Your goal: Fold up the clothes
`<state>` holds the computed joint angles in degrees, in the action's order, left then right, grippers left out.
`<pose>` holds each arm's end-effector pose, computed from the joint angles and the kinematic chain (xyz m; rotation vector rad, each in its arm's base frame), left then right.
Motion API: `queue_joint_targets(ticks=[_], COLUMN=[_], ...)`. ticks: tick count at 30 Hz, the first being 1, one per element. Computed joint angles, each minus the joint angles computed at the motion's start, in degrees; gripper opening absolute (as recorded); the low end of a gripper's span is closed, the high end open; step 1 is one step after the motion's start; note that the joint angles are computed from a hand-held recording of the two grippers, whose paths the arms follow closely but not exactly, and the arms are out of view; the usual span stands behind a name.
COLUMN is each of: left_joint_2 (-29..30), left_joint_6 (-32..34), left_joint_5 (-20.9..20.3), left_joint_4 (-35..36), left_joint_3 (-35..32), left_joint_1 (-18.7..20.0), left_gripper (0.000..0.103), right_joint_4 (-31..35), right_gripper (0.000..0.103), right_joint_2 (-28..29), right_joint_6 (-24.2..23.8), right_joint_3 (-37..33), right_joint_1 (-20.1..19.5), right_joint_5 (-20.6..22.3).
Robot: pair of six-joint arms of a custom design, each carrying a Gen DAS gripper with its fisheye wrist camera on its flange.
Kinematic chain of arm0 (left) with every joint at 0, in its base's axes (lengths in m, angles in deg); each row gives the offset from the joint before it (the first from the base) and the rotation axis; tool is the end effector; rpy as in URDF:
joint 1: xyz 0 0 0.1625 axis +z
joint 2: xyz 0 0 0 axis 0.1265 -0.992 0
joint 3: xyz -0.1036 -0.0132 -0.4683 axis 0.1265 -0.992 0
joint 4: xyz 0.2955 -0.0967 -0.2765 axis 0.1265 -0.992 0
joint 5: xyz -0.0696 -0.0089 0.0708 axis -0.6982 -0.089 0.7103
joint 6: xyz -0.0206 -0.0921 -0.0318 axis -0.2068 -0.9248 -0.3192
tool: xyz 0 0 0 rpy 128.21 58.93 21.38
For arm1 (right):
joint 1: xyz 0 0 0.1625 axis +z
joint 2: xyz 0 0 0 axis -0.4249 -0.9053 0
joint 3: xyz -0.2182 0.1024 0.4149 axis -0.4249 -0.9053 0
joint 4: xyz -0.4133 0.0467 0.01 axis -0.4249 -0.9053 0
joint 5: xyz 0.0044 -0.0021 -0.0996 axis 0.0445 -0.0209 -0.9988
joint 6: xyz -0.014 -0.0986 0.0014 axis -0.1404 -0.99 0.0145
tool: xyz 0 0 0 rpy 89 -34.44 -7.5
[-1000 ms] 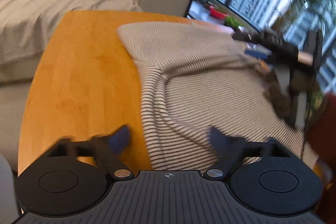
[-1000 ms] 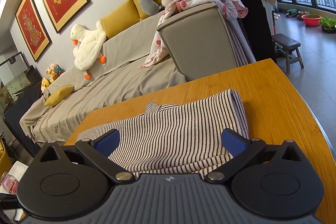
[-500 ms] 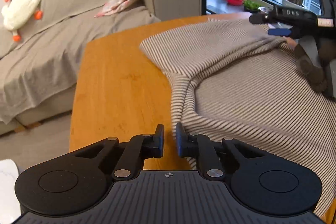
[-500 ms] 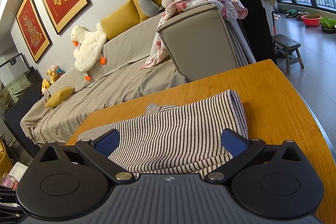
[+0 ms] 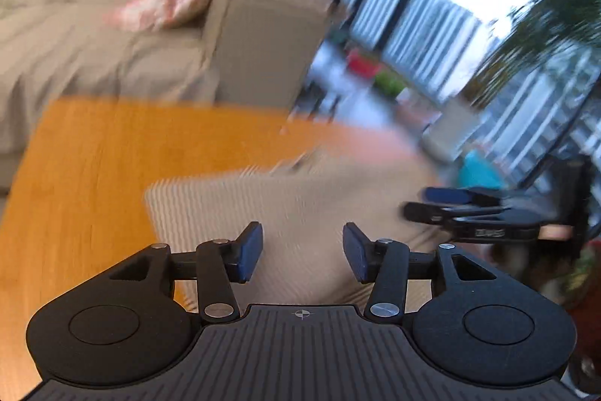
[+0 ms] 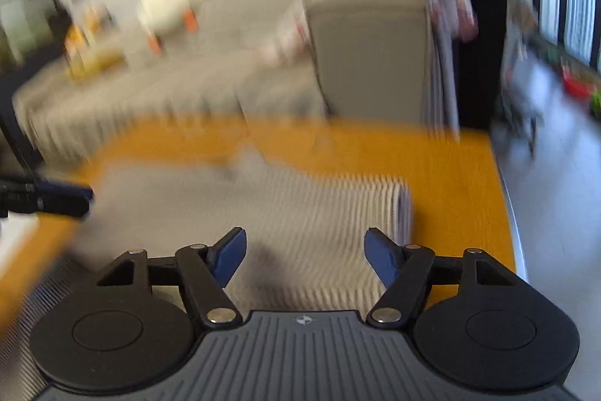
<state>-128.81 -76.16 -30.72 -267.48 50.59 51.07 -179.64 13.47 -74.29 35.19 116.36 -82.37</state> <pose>-0.1780 -0.6440 0.1850 0.4601 2.5810 -0.9133 0.1327 -0.7353 0.2051 0.9172 -2.4874 0.7805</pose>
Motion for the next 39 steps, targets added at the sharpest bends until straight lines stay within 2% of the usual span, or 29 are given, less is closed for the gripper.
queue_joint_targets(ticks=[1,2,3,4,5,8,11,13,14,16,17,18,19,20,21,23,27,31,35,39], left_joint_2=[0.0,-0.5,-1.3,-2.1,-2.7,-4.6,-4.1,-2.6,-1.7,0.3,1.1,1.8,2.4,2.6,2.9,2.2,-0.9,-5.3,-9.2,-12.3], left_joint_6=[0.2,0.6,1.0,0.8,0.3,-1.1,-4.3,-4.6,-3.7,-1.8,-1.1,-0.6,-0.5,-0.3,0.0,0.7,4.3,7.4,8.1,4.6], left_joint_5=[0.9,0.9,0.5,-0.2,-1.0,-3.6,-10.0,-13.3,-14.9,-16.7,-17.4,-17.8,-17.8,-16.7,-15.2,-14.5,-14.2,-12.9,-9.2,-6.0], left_joint_4=[1.0,0.7,0.0,0.1,0.7,2.5,6.2,6.2,5.0,3.6,3.1,2.8,2.9,2.9,2.9,1.5,-3.2,-6.6,-7.6,-7.8], left_joint_3=[-0.2,0.2,0.7,0.7,0.5,-0.3,-2.9,-4.2,-4.9,-6.9,-7.7,-8.6,-9.2,-9.4,-9.6,-8.5,-4.0,2.6,9.4,15.9], left_joint_1=[0.2,0.4,0.4,0.9,1.6,3.6,6.6,8.2,8.7,9.5,9.7,9.8,9.9,9.6,9.3,8.7,6.4,1.7,-3.1,-7.0], left_gripper=[0.045,0.051,0.057,0.072,0.08,0.082,0.083,0.082,0.085,0.086,0.086,0.085,0.077,0.06,0.058,0.042,0.038,0.037,0.038,0.037], right_joint_4=[1.6,3.2,4.8,6.4,8.7,17.2,28.5,33.4,36.2,40.0,42.4,44.5,44.3,44.0,43.8,42.8,34.6,29.8,23.7,18.8], right_gripper=[0.069,0.069,0.07,0.071,0.071,0.072,0.072,0.072,0.072,0.072,0.069,0.059,0.054,0.044,0.04,0.035,0.034,0.034,0.034,0.033], right_joint_2=[-0.7,-1.4,-2.1,-2.9,-3.1,-2.6,0.7,2.6,3.6,5.7,6.9,8.2,8.5,8.8,9.1,9.5,3.8,-3.2,-10.4,-16.5], right_joint_6=[-0.8,-1.6,-2.2,-1.5,0.1,5.7,12.2,13.5,13.3,12.9,11.8,10.6,9.0,7.4,5.8,2.6,-3.2,-5.0,-10.7,-16.7], right_joint_3=[-0.2,-0.5,-0.8,-1.6,-3.3,-9.5,-17.8,-21.0,-22.8,-26.2,-28.2,-30.3,-30.2,-30.2,-30.2,-30.0,-21.1,-12.3,-1.5,8.8], right_joint_1=[0.0,-0.1,-0.2,-0.4,-0.8,-2.0,-4.1,-5.4,-5.6,-5.0,-4.5,-3.7,-2.9,-2.2,-1.4,0.1,0.6,1.0,2.0,2.7], right_joint_5=[0.7,1.3,2.1,3.8,4.5,6.4,8.2,12.1,13.9,14.8,14.7,13.9,12.3,10.7,9.1,6.2,9.2,12.1,11.0,8.4])
